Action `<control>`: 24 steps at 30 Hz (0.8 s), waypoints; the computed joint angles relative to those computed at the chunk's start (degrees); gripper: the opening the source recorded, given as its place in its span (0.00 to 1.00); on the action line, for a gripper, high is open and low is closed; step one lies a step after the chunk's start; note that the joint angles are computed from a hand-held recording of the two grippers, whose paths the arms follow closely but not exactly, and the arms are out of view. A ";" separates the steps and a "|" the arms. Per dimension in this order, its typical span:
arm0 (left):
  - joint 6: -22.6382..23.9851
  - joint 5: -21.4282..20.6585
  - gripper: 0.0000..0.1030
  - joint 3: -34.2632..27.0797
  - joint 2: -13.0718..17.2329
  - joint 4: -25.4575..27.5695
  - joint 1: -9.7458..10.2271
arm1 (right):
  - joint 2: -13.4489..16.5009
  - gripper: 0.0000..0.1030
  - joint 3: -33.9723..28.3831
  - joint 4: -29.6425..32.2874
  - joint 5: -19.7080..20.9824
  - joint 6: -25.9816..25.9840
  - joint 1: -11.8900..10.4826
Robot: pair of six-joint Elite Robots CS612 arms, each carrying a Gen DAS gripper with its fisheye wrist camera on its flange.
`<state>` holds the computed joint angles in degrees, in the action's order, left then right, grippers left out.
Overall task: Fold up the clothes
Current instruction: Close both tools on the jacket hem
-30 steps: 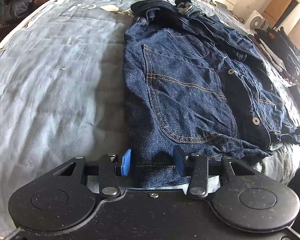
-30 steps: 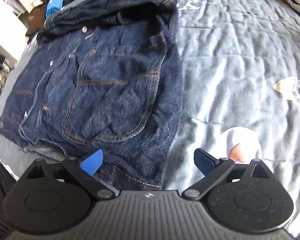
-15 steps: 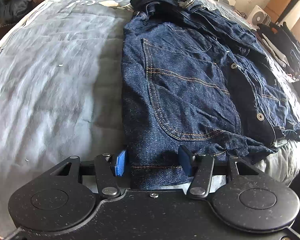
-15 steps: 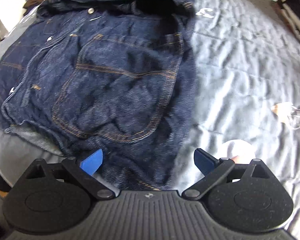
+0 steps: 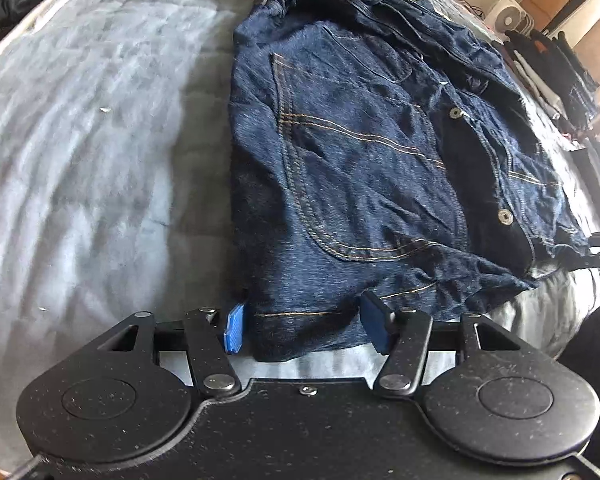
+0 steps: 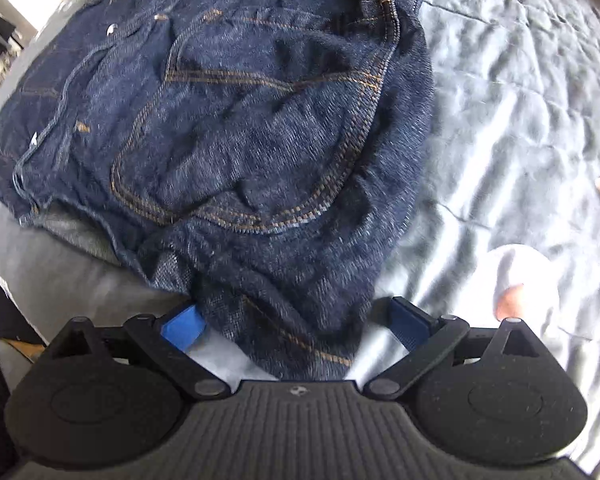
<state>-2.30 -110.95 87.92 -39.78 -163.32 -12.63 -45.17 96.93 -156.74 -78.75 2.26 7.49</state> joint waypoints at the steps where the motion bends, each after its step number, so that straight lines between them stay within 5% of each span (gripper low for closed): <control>1: 0.00 -0.12 0.51 0.08 0.02 -0.33 0.01 | 0.15 0.94 0.09 -0.80 0.64 0.34 -0.17; 4: -0.69 -1.25 0.43 0.23 0.07 -1.41 0.20 | 0.45 0.89 0.45 -2.78 2.97 1.55 -0.83; 8: -4.03 -4.06 0.44 -0.50 0.44 -0.86 0.89 | 0.14 0.69 1.33 -5.18 7.81 4.30 -1.95; 17: -3.33 -3.64 0.62 -0.51 0.49 -0.88 0.46 | 0.79 0.72 1.50 -4.97 19.34 9.81 -4.42; 24: -3.84 -3.38 0.66 -0.15 0.78 -2.82 0.23 | 0.83 0.73 0.65 -2.24 20.31 10.35 -4.47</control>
